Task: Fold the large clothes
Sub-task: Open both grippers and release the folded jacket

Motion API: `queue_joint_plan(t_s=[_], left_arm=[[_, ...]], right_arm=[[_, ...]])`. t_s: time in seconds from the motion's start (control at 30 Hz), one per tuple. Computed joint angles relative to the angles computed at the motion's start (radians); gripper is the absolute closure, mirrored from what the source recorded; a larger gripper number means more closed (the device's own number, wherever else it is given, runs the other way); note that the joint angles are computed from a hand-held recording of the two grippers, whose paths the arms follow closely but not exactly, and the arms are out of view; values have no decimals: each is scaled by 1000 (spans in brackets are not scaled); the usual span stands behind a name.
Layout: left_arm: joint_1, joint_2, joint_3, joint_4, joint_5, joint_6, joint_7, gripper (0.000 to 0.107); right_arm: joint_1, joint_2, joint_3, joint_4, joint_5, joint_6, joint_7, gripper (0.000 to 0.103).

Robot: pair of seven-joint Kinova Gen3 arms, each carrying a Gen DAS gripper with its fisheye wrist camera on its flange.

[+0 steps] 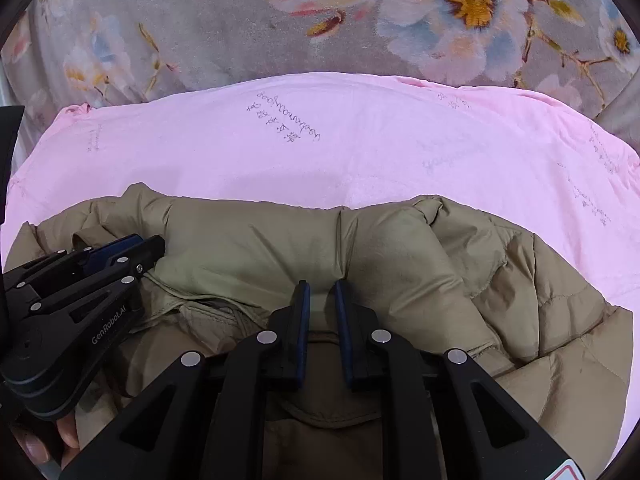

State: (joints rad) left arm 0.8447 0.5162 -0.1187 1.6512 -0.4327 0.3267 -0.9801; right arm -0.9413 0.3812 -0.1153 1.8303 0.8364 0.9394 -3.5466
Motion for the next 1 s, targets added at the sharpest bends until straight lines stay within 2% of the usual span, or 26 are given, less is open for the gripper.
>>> queue_joint_plan(t_s=[0.47, 1.0], left_arm=[[57, 15, -38, -22, -76, 47, 70, 88], [66, 22, -22, -37, -157, 93, 128, 88]], right_arm=[[5, 0, 1, 1, -5, -7, 7, 89], [6, 0, 1, -3, -11, -5, 14, 89]])
